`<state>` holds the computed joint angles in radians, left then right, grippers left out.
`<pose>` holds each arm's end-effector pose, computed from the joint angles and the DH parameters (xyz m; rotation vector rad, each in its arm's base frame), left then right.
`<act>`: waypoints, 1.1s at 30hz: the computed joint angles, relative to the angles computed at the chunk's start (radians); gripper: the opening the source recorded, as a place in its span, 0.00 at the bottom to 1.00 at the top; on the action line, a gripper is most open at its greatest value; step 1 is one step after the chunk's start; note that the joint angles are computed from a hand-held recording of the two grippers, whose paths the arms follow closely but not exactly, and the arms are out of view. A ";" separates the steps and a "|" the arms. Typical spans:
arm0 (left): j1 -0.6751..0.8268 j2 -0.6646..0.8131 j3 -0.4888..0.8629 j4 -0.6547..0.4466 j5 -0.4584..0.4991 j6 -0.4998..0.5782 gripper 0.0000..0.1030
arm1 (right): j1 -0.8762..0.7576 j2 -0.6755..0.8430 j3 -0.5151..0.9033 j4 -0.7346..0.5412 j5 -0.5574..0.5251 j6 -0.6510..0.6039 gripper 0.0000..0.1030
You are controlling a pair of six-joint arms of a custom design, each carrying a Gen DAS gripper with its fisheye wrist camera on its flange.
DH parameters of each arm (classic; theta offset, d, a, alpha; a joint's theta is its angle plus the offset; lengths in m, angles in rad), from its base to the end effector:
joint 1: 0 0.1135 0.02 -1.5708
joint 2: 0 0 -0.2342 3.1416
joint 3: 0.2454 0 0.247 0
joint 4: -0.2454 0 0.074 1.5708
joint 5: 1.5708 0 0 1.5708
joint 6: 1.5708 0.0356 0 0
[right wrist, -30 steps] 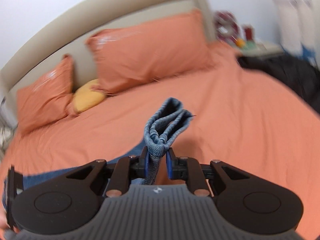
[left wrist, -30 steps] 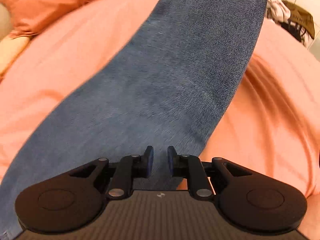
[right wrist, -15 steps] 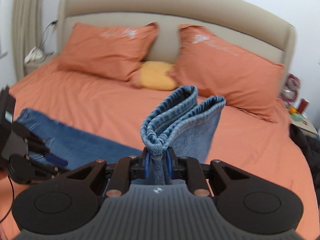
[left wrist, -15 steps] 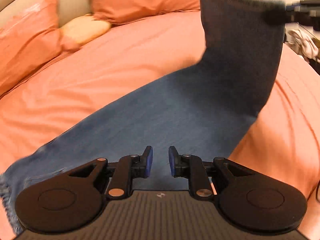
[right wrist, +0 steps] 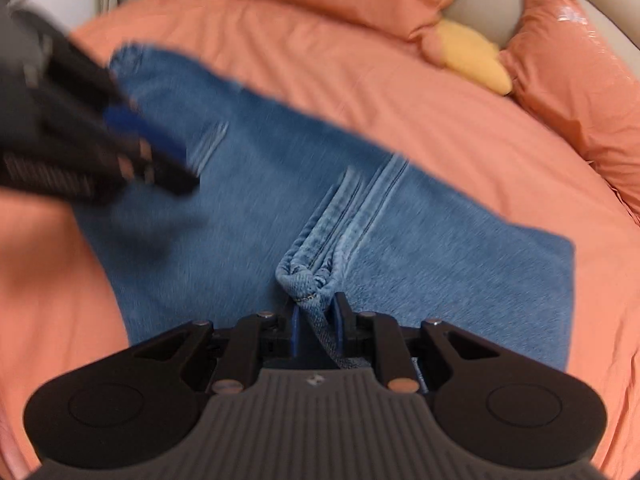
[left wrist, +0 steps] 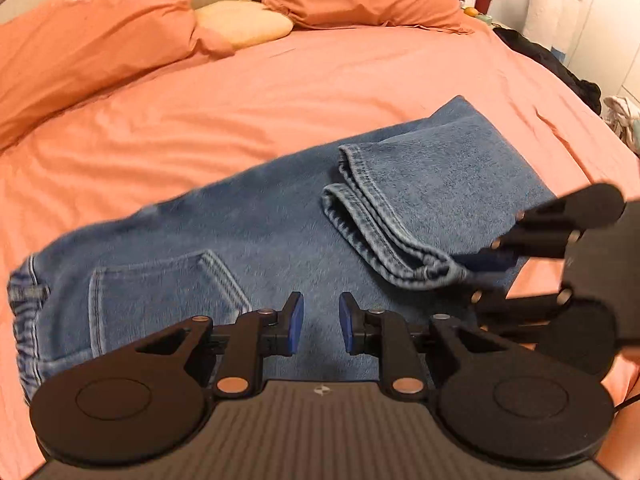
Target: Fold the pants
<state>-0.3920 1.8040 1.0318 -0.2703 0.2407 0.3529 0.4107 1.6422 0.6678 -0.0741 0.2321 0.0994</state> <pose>0.3132 -0.1386 0.1234 1.0254 2.3908 -0.3281 0.2555 0.1023 0.0884 -0.3202 2.5589 -0.1170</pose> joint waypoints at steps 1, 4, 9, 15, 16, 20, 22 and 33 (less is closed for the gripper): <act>0.003 0.008 0.002 0.005 -0.002 -0.009 0.29 | 0.013 0.023 0.000 0.007 0.009 0.007 0.15; -0.008 0.017 -0.008 0.027 -0.059 -0.044 0.37 | 0.010 0.006 -0.028 0.013 -0.037 0.008 0.37; -0.012 0.042 -0.012 0.044 -0.108 -0.088 0.40 | -0.060 -0.094 -0.013 -0.053 -0.117 0.025 0.48; 0.001 0.047 -0.010 0.004 -0.083 -0.166 0.40 | -0.160 0.125 0.196 -0.137 -0.165 0.149 0.34; 0.003 0.039 -0.018 0.002 -0.081 -0.170 0.40 | -0.163 0.159 0.214 -0.135 -0.169 0.173 0.31; 0.027 -0.003 -0.058 0.009 -0.018 -0.160 0.40 | -0.181 0.173 0.192 -0.076 -0.210 0.183 0.11; 0.044 -0.006 -0.055 -0.001 0.042 -0.161 0.37 | -0.197 0.100 0.144 -0.065 -0.241 0.148 0.10; -0.011 0.061 -0.009 0.045 0.118 -0.235 0.29 | -0.255 0.113 0.113 -0.043 -0.389 0.118 0.02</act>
<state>-0.4030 1.8653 1.0229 -0.2254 0.3591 0.1177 0.1558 1.7551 0.7810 -0.1172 -0.1573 0.2178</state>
